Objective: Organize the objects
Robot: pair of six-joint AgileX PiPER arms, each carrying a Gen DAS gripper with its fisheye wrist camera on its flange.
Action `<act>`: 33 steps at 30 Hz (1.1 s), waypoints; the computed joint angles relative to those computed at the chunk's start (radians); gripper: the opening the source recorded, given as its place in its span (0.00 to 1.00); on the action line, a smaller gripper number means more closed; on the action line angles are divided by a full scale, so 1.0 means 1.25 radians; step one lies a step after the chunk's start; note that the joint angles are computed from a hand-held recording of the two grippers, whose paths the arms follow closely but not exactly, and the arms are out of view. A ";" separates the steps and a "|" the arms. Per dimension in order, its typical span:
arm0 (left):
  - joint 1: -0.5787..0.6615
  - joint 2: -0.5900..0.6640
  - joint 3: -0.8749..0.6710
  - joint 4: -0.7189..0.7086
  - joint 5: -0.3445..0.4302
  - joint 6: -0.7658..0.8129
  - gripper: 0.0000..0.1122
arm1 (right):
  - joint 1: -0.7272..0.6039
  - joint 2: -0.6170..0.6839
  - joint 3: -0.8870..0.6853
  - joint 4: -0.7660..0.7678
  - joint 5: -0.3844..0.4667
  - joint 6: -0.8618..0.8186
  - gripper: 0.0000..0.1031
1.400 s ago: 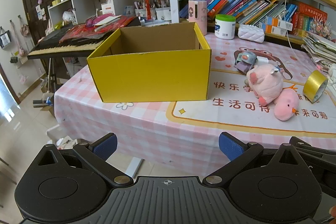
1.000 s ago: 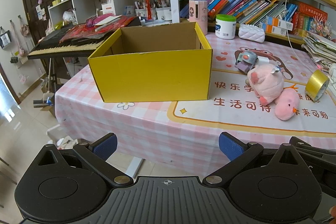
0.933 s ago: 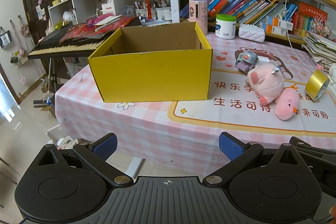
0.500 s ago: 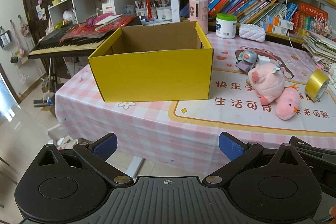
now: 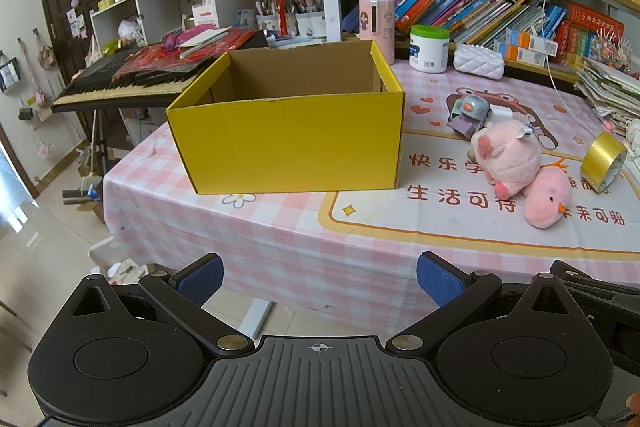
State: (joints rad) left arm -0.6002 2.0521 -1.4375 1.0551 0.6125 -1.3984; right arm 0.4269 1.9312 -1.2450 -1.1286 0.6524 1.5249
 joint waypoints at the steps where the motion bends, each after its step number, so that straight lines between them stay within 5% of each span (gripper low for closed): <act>1: 0.000 0.000 0.000 0.000 0.000 0.000 0.92 | 0.000 0.000 0.001 -0.001 0.000 0.001 1.00; 33: 0.000 -0.008 0.016 -0.003 -0.010 0.007 0.92 | 0.009 0.005 0.013 -0.008 0.007 0.028 1.00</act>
